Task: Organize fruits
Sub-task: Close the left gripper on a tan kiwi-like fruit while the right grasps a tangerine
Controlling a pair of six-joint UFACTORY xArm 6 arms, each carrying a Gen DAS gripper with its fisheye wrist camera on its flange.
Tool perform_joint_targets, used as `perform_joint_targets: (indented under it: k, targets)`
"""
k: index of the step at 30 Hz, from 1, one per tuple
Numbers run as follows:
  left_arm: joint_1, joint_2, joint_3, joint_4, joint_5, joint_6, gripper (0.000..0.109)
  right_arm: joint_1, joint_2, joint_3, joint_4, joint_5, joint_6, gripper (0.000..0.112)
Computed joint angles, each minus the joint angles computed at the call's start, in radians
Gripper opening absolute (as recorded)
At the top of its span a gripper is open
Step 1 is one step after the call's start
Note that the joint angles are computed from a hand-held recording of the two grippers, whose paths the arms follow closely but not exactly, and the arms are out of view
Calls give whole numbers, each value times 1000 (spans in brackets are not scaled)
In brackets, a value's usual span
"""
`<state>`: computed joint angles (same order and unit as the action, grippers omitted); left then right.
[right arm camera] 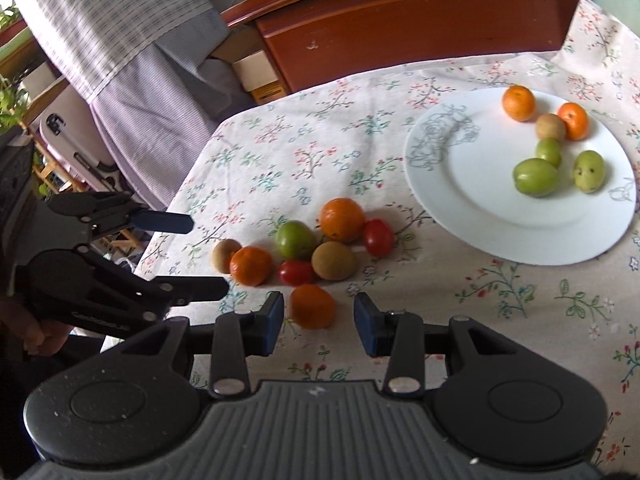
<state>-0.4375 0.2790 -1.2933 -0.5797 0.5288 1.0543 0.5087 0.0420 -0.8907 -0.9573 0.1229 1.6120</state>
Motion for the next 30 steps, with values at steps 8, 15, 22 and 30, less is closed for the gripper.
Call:
perform_joint_targets:
  k: [8, 15, 22, 30]
  targets:
    - [18, 42, -49, -48, 66, 127, 73, 7, 20, -8, 30, 1, -39, 40]
    - [41, 70, -96, -51, 133, 185, 62, 15, 38, -28, 7, 20, -45, 37]
    - [43, 95, -137, -61, 198, 240, 47, 18, 45, -33, -23, 34, -12, 31]
    - [37, 92, -138, -85, 211, 269, 37, 20, 57, -45, -43, 32, 12, 28]
